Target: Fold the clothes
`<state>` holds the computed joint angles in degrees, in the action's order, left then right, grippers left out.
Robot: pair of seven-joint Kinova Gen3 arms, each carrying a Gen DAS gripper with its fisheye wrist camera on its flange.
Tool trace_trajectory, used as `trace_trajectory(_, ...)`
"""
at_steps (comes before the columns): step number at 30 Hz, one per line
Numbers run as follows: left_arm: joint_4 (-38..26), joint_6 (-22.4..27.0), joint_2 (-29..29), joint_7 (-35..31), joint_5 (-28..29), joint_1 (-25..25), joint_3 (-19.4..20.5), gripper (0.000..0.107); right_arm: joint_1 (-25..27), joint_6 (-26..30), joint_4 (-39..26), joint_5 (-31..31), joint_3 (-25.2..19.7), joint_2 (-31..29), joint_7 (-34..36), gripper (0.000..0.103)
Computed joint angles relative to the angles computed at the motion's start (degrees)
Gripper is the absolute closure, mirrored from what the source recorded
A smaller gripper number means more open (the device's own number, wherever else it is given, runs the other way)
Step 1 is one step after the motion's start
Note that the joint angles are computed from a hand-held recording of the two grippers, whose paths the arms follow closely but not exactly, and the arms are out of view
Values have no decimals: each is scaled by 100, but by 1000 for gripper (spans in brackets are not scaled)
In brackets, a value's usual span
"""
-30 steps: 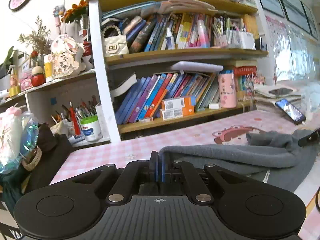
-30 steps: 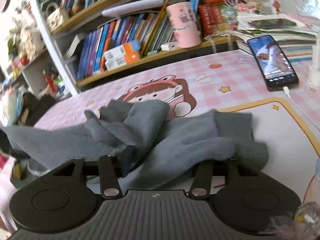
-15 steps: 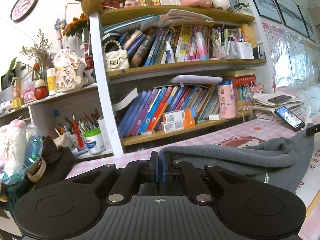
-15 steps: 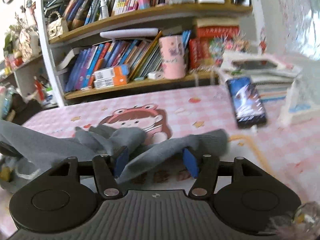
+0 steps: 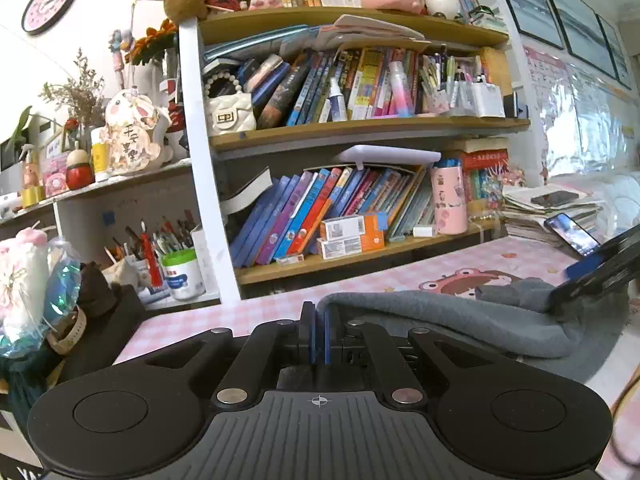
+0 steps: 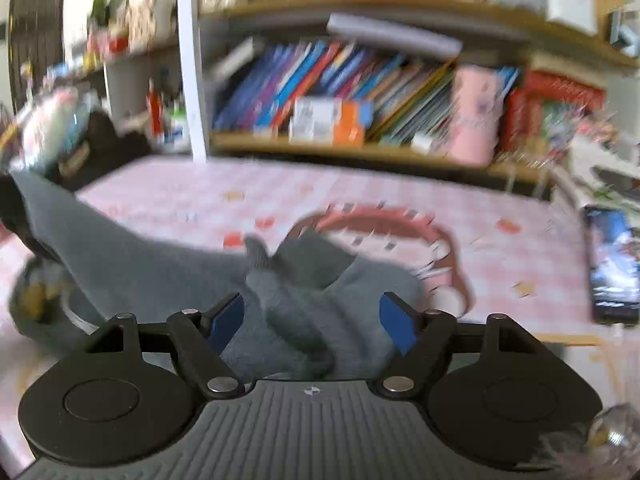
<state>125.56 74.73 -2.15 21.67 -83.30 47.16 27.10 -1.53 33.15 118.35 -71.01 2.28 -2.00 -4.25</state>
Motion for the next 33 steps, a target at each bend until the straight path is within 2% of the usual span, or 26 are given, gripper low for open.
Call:
trace_trajectory(1,9,-1,-11,-7,22,7,4,103,-40,-69,-88,136,-51,132,-190,46)
trace_trajectory(2,20,8,-15,-2,41,14,13,103,-56,-147,-155,182,-119,270,-286,71)
trace_trajectory(4,41,26,-23,9,80,30,30,103,224,-193,-193,-7,-407,450,-253,87)
trace_trajectory(6,70,120,-22,142,72,42,49,103,750,52,-56,-473,-518,312,-88,89)
trace_trajectory(9,132,99,-91,334,2,17,19,103,1547,526,227,-1059,-440,-58,44,89)
trace_trajectory(12,203,-263,-189,472,-196,-103,-47,103,2224,1224,239,-890,-280,-46,-358,89)
trace_trajectory(14,156,-370,-130,450,-292,-184,-70,103,2212,1635,121,-424,20,67,-783,89)
trace_trajectory(16,117,-493,-111,430,-393,-316,-75,103,1902,2092,20,-195,543,185,-1025,89)
trace_trajectory(18,90,-744,-203,361,-465,-779,138,103,1731,2495,-27,-336,866,306,-1082,90)
trace_trajectory(20,-3,-1151,-308,70,-567,-1199,138,103,1720,2702,-86,-668,894,454,-1089,91)
trace_trajectory(23,-362,-1851,-195,-431,-886,-1407,-553,103,1068,2316,-328,-1349,1149,635,-1153,91)
trace_trajectory(25,-810,-2317,1,-874,-777,-1585,-1028,98,537,1850,-728,-1815,1267,883,-1265,88)
trace_trajectory(26,-1075,-2550,138,-1103,-583,-1818,-1132,96,272,1617,-943,-1959,1367,1034,-1301,70)
trace_trajectory(28,-1560,-2783,548,-1429,-117,-2242,-1251,83,-259,1151,-1351,-1967,1639,1321,-1430,47)
trace_trajectory(29,-1726,-2761,715,-1555,78,-2294,-1332,78,-452,919,-1402,-1831,1701,1336,-1483,48)
trace_trajectory(30,-1786,-2645,825,-1599,180,-2241,-1427,65,-557,689,-1348,-1635,1659,1260,-1501,48)
trace_trajectory(31,-1751,-2436,868,-1560,189,-2102,-1472,45,-556,550,-1274,-1514,1549,1208,-1426,46)
trace_trajectory(33,-1378,-2296,771,-1217,-73,-1774,-1596,30,-236,502,-1128,-1242,1129,1138,-1156,37)
